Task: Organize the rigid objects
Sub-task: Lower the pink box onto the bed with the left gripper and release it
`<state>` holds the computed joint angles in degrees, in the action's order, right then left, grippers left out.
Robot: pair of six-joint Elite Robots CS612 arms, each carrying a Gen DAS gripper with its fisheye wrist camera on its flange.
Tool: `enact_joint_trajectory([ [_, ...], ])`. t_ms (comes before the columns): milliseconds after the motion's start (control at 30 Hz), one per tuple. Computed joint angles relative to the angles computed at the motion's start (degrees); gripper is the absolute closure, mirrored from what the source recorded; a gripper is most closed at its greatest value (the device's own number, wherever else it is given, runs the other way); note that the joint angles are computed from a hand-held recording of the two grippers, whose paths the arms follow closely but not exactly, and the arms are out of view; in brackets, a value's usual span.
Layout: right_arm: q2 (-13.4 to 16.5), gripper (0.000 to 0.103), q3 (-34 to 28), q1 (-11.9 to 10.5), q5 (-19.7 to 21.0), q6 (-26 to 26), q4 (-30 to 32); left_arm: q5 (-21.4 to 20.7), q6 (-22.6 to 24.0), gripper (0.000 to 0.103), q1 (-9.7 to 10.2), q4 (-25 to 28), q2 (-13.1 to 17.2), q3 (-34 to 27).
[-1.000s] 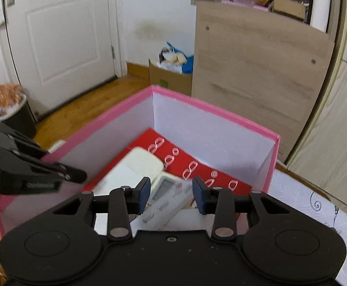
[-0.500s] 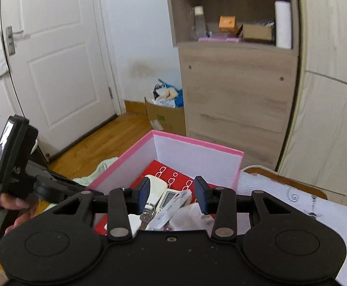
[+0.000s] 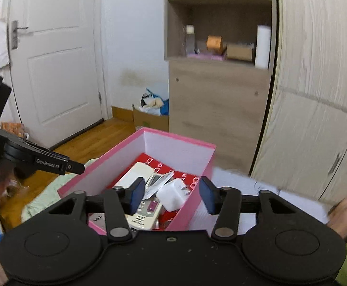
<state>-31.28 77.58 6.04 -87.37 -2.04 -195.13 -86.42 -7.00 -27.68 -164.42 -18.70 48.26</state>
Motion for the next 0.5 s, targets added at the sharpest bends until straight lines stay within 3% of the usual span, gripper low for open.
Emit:
enact_joint_trajectory([
  [267, -1.25, 0.04, 3.92, 0.67, -3.71, 1.36, -4.95, -2.72, -1.21, 0.055, -1.16, -6.26, -3.59, 8.56],
  [367, -1.73, 0.032, 5.35, 0.82, -5.35, 2.66, -5.43, -1.72, -1.17, 0.052, -1.74, -8.68, -4.52, 11.29],
  [500, -2.19, 0.031, 6.87, 1.13, -7.02, 3.27, -5.71, -0.23, -1.33, 0.045, -2.48, -10.95, -5.37, 13.91],
])
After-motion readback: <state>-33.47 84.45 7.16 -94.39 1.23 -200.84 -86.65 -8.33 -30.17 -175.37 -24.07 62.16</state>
